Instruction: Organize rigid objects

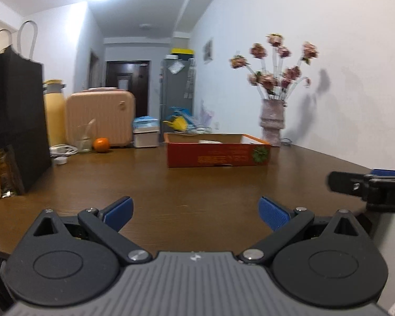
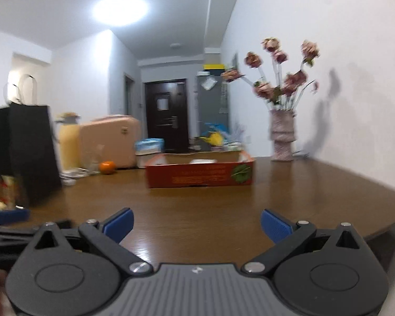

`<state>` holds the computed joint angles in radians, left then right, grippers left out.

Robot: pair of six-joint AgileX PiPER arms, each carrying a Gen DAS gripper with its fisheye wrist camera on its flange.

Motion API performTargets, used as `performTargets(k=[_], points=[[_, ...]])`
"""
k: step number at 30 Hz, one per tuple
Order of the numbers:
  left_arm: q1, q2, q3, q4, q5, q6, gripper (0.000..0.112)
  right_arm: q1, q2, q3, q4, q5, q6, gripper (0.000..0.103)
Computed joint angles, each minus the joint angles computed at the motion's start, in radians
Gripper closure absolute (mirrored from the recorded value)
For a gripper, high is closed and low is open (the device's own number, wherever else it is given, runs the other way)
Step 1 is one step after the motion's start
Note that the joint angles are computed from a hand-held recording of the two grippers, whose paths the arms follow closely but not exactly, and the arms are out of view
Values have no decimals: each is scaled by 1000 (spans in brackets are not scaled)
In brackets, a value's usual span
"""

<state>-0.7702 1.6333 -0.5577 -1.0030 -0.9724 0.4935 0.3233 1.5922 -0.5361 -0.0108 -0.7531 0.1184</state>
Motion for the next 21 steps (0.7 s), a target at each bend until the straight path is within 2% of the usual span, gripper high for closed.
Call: performTargets(k=[3,9,16,21], points=[[-22,8,9,3,-48,0,9,35,-4,17,43,2,-64,0],[-45,13,5,-17,-94,15,9,71,-10,27,128,-37,-138,0],[-76,27,12,-14,-171,19,9,70,-18,38,159,-69,-156,0],[-72,25,11,-6,-162,20,9,70,-19,35,173,-71,-162,0]])
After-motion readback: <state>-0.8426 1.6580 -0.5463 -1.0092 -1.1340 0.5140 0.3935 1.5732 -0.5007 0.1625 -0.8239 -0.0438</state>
